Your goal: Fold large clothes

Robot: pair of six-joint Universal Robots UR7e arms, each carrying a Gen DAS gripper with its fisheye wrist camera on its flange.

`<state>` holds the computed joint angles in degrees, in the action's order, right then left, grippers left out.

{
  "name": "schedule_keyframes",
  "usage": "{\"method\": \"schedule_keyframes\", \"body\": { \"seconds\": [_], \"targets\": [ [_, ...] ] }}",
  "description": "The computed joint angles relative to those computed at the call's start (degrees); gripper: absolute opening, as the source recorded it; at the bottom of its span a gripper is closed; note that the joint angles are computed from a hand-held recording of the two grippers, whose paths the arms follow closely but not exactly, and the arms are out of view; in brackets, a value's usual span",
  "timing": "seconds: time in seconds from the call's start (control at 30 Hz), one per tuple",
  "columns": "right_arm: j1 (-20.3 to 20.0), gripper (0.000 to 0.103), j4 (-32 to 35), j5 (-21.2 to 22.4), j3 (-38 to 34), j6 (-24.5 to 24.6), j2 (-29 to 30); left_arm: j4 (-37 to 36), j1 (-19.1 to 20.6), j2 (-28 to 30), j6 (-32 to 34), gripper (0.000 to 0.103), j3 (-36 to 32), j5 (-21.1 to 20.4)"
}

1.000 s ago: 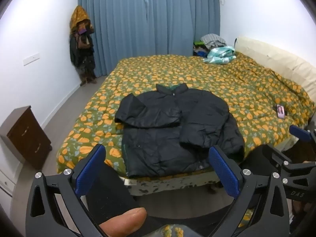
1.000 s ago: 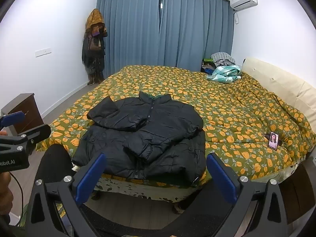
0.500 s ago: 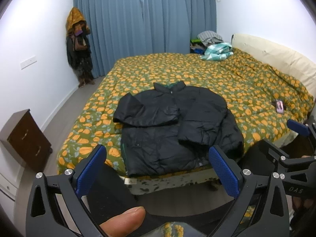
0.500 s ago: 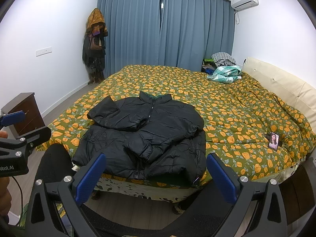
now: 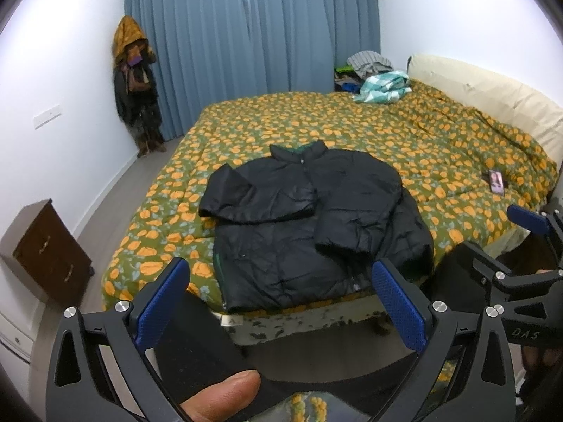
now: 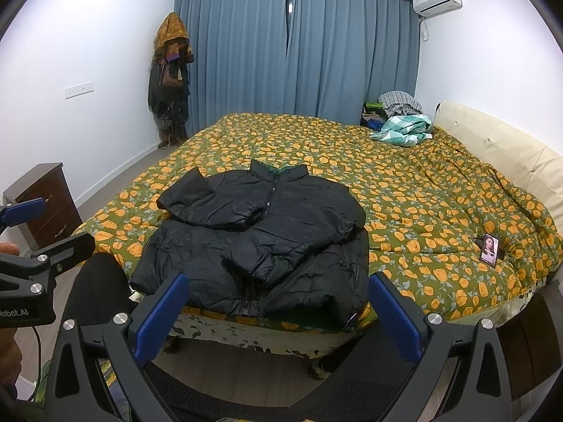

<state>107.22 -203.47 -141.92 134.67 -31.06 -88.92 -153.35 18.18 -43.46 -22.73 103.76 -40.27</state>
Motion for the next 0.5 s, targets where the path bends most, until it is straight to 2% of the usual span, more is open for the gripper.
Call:
{"method": "schedule_keyframes", "body": {
  "seconds": [0.5],
  "targets": [
    [-0.1,0.103,0.1,0.1,0.1,0.2,0.0,-0.1,0.1,-0.1,-0.1,0.103,0.2,0.0]
  ]
}}
